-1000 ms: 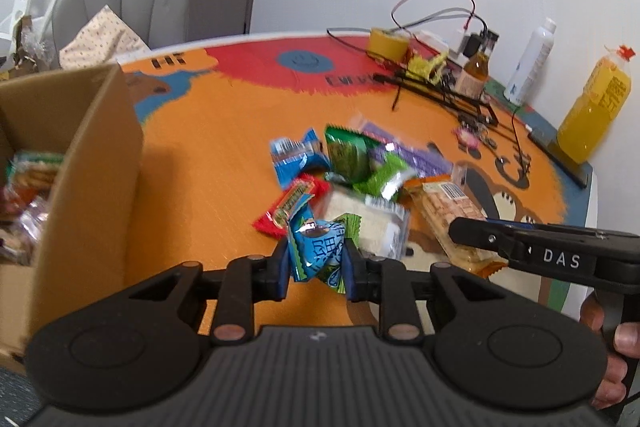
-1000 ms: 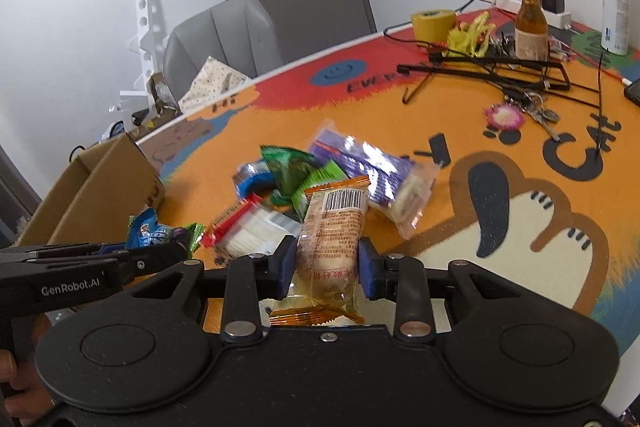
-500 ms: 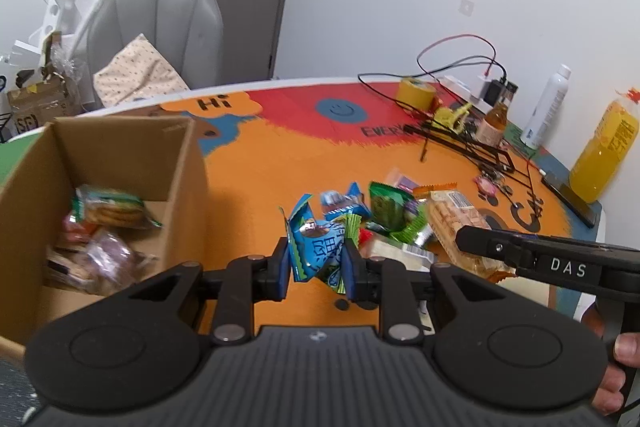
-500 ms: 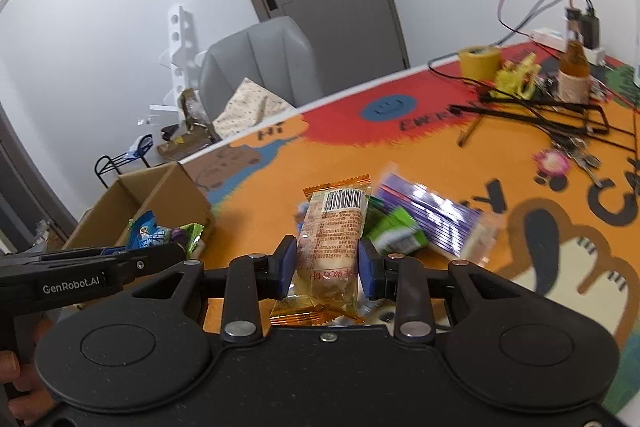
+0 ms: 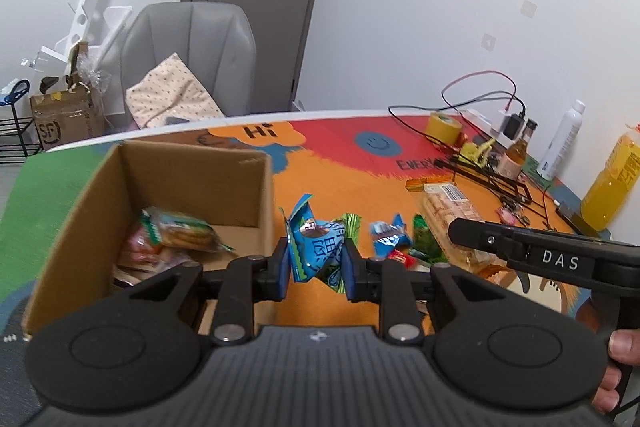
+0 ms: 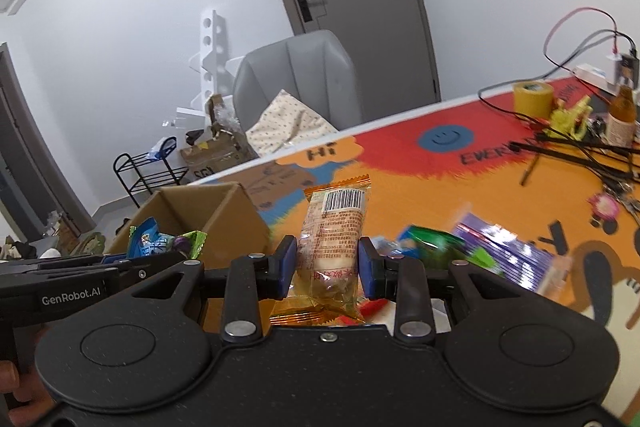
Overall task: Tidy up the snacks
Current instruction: 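Carry both held snacks over the cardboard box with both grippers, then open the left gripper while the right opens, dropping both snacks into the box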
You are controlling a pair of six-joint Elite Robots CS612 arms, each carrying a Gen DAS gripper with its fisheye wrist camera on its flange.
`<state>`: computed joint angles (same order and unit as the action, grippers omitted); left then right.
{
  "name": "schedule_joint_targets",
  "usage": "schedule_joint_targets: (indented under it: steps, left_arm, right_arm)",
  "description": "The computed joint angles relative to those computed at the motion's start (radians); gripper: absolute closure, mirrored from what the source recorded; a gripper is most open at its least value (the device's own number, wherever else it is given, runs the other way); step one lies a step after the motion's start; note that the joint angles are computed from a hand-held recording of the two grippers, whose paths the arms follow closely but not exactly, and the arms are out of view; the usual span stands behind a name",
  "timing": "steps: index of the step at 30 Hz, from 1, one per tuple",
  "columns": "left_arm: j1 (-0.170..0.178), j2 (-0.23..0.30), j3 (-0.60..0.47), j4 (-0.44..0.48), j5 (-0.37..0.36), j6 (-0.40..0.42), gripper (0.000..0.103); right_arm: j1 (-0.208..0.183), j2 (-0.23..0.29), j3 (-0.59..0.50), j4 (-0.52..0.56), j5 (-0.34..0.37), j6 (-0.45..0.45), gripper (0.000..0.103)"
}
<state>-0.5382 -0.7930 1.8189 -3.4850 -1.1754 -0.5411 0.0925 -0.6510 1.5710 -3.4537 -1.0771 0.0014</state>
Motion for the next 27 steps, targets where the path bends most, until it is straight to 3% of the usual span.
schedule_joint_targets:
  steps: [17,27]
  left_arm:
    - [0.052,-0.025,0.062,-0.03,0.025,-0.037,0.078]
    - [0.079,-0.018,0.058,0.007,0.008,-0.076,0.075]
  right_arm:
    - [0.063,0.014,-0.055,0.017,0.012,-0.025,0.072]
    - [0.092,0.029,-0.099,0.075,0.026,-0.045,0.072]
